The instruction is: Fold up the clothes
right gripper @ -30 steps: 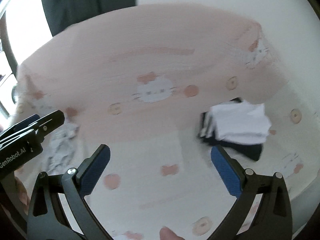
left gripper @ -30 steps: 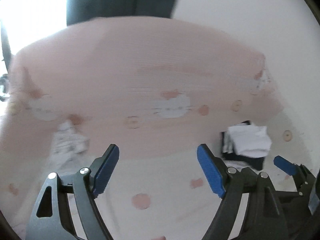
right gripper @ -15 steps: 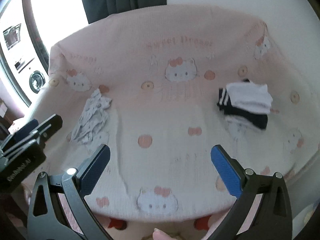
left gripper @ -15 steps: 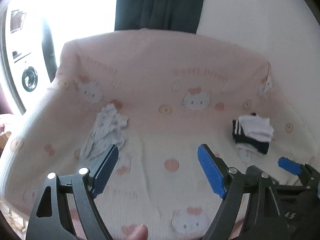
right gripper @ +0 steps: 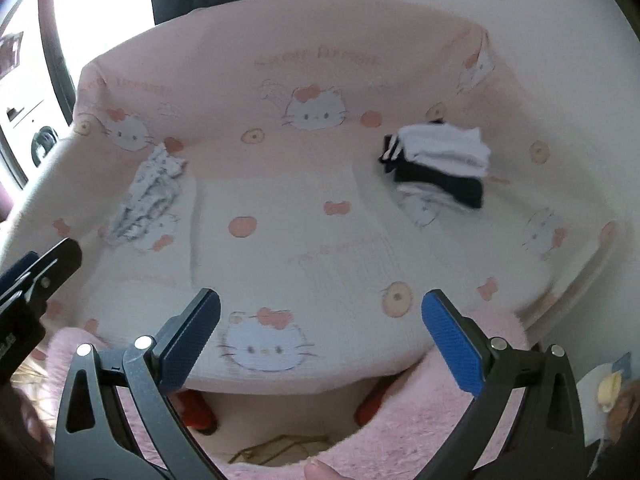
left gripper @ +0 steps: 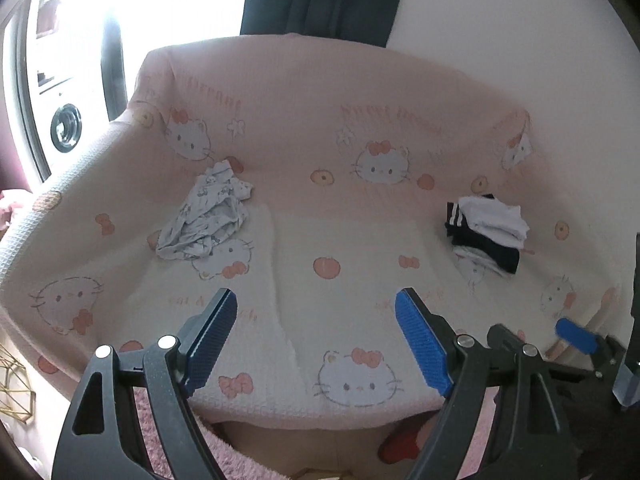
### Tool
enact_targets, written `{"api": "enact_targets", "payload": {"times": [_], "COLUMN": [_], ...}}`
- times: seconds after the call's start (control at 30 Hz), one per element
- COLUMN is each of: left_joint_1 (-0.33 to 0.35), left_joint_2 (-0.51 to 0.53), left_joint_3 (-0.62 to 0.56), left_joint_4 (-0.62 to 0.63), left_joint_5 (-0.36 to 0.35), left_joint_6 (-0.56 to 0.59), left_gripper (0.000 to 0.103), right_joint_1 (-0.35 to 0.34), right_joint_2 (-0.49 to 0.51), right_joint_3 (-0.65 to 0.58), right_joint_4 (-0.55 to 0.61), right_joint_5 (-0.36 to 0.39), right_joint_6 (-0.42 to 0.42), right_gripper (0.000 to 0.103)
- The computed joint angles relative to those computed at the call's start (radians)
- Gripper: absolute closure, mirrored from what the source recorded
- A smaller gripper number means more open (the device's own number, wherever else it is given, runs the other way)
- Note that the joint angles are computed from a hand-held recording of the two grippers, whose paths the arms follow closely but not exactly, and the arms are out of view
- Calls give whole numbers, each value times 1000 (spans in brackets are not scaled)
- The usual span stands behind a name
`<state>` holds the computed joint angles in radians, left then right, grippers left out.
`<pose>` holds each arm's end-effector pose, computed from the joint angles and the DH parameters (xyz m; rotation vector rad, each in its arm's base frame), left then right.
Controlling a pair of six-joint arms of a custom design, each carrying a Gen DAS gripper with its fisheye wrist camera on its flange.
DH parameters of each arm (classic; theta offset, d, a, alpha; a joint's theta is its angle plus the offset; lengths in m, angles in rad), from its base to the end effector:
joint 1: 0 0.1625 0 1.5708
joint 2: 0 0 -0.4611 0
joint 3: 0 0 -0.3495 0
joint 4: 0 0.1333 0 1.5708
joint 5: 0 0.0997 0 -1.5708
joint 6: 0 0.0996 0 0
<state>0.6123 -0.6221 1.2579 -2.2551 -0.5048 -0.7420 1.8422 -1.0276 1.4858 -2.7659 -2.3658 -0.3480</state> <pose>-0.4934 -0.6160 0.1804 0.2124 2.2539 -1.0398 0.2402 -0.6312 0.4180 0.3313 -2.2071 0.8145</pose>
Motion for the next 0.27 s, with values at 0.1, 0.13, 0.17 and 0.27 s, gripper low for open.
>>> {"api": "enact_targets", "payload": {"times": [0.1, 0.13, 0.17, 0.27], "left_joint_1": [-3, -4, -3, -3], "left_joint_2": [-8, -11, -13, -15], "left_joint_3": [19, 25, 29, 35], "left_joint_4": [30, 40, 44, 54], "left_joint_5": [-1, -1, -6, -10], "left_joint_6": [-28, -37, -44, -56], "left_gripper": [19, 19, 19, 19], "right_joint_1": [15, 18, 20, 25], "right_joint_2": [9, 8, 5, 8], "right_joint_3": [34, 35, 36, 35], "right_joint_4": [-108, -108, -101, -95], "right_joint_5": [-31, -30, -25, -23], "right_joint_6": [-87, -94, -94, -93], "right_gripper": [1, 1, 1, 1]}}
